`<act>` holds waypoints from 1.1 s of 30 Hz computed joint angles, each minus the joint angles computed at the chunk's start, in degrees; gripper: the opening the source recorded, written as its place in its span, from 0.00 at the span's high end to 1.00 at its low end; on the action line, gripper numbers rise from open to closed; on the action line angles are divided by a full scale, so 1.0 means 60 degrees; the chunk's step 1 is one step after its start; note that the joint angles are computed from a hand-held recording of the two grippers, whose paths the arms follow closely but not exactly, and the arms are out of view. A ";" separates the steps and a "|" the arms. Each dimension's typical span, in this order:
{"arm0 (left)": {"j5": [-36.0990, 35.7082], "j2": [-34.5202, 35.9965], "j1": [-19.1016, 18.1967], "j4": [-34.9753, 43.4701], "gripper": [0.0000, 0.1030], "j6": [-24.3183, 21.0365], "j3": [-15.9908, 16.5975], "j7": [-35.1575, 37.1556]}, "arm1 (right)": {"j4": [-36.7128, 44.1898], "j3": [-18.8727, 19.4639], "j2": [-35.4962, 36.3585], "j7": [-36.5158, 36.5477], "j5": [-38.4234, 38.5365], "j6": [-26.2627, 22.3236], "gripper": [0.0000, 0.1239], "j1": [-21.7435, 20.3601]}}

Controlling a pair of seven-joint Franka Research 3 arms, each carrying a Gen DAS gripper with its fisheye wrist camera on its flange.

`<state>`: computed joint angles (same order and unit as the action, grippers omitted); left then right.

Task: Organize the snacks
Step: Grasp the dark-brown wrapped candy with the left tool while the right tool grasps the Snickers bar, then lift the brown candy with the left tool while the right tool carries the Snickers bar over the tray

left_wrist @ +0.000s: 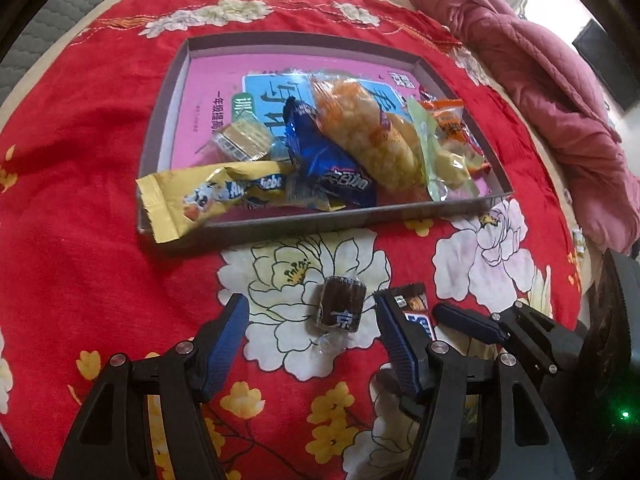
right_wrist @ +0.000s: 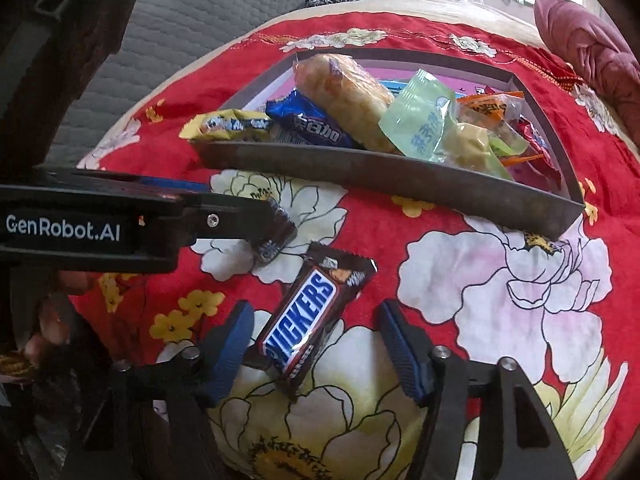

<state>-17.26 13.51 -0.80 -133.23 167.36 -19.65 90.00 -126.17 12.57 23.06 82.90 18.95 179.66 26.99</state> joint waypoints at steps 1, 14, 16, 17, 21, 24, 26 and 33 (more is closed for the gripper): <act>-0.0052 0.0024 0.0033 0.0014 0.34 -0.0010 -0.0046 0.0063 | -0.0006 -0.0176 -0.0016 0.0057 -0.0063 -0.0010 0.55 0.0145; -0.0381 0.0518 0.0278 0.0234 0.48 0.0167 -0.0521 0.0575 | -0.0376 0.0348 -0.0231 -0.0016 0.0275 0.0345 0.77 -0.0775; -0.0289 0.0579 0.0269 0.0234 0.53 0.0230 -0.0524 0.0521 | -0.0442 0.0138 -0.0304 0.0067 0.0285 0.0457 0.77 -0.0628; -0.0228 0.0595 0.0268 0.0226 0.56 0.0268 -0.0521 0.0489 | -0.0501 0.0224 -0.0339 0.0074 0.0352 0.0583 0.77 -0.0739; 0.0396 0.0664 -0.0002 0.0149 0.66 0.0603 -0.0242 -0.0050 | -0.0717 0.1334 -0.0389 -0.0146 0.0514 0.1218 0.77 -0.1867; 0.0489 0.0726 0.0302 0.0114 0.71 0.0826 -0.0581 -0.0063 | -0.0838 0.2536 -0.0280 -0.0130 0.0179 0.1722 0.77 -0.3066; 0.0470 0.0764 0.0574 0.0125 0.71 0.0847 -0.0853 -0.0022 | -0.0910 0.2893 -0.0244 0.0024 -0.0190 0.2016 0.77 -0.3415; -0.0959 0.0095 0.1843 -0.0248 0.71 0.1161 -0.2088 0.0956 | -0.1178 0.3437 -0.0201 0.0906 -0.1491 0.3162 0.77 -0.4163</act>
<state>-23.02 14.08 10.26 -134.72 174.32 -32.18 95.74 -133.24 33.19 21.85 88.33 10.00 198.63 2.01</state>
